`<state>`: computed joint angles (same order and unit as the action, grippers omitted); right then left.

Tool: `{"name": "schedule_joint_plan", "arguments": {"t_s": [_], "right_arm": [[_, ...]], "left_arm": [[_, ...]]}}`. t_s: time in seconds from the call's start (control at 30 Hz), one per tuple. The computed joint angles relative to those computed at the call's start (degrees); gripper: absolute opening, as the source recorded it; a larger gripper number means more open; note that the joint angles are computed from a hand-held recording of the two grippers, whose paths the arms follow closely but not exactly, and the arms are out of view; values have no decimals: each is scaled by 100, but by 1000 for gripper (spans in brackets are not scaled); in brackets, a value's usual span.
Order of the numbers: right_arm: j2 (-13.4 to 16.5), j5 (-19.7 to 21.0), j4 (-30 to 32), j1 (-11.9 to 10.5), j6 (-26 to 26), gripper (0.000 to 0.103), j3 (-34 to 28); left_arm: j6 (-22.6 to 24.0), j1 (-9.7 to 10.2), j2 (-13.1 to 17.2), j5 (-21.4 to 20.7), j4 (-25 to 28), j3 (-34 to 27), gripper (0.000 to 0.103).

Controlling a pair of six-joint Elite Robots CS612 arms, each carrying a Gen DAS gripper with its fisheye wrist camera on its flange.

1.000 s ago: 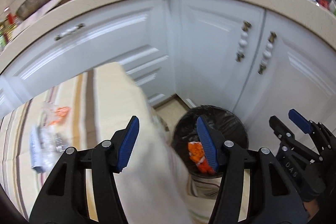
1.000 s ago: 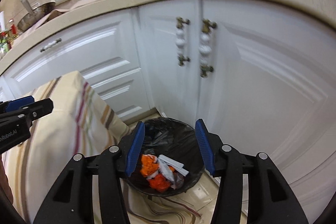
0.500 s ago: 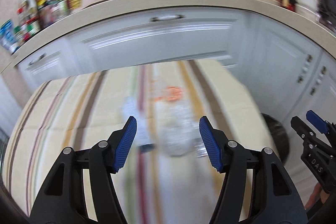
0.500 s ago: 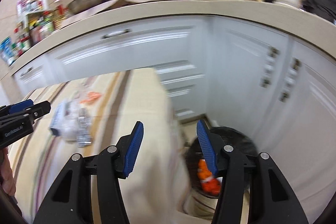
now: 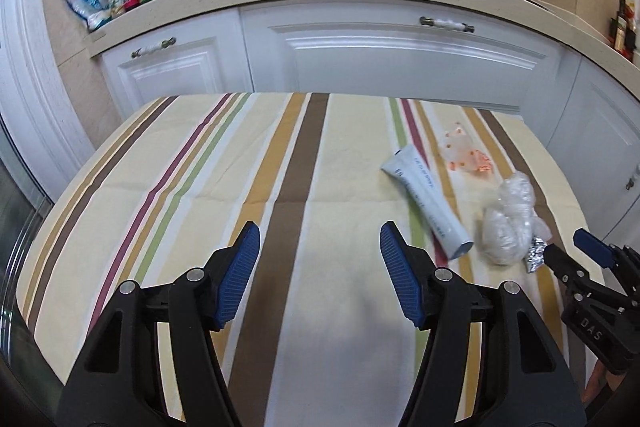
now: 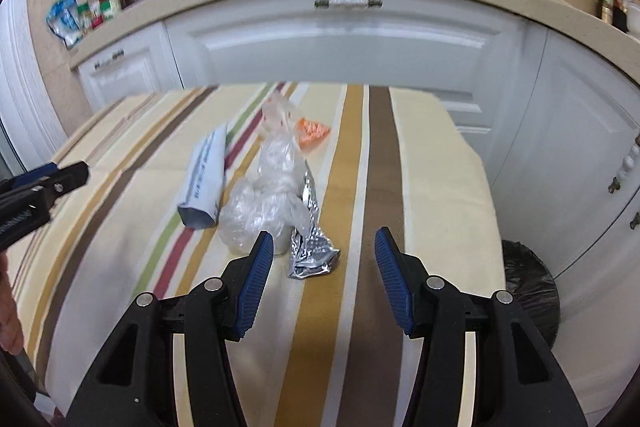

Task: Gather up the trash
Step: 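Return to the table and grasp the silver foil wrapper with the right gripper, then grasp the white-blue packet with the left gripper while the right holds the foil wrapper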

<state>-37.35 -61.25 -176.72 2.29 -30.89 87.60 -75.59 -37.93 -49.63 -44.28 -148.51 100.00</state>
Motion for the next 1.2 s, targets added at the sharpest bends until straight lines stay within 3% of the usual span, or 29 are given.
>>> {"name": "schedule_joint_plan", "arguments": {"t_s": [0.27, 0.37, 0.63, 0.73, 0.87, 1.2], "right_arm": [[77, -485, 382, 134, -142, 52, -175], [94, -469, 554, 138, -184, 34, -233], [67, -400, 170, 86, -134, 34, -113], [70, -431, 5, 52, -32, 34, -93], [82, -450, -65, -7, 123, 34, -116], [109, -449, -120, -120, 327, 34, -166]], "left_arm": [[15, 70, 37, -170, -310, 102, 61], [41, 91, 67, -227, -365, 84, 61], [398, 105, 257, -459, -659, -130, 61], [642, 95, 356, -499, -821, -270, 67], [892, 97, 469, -523, -968, -455, 67], [1059, 228, 749, -736, -969, -902, 69]]}}
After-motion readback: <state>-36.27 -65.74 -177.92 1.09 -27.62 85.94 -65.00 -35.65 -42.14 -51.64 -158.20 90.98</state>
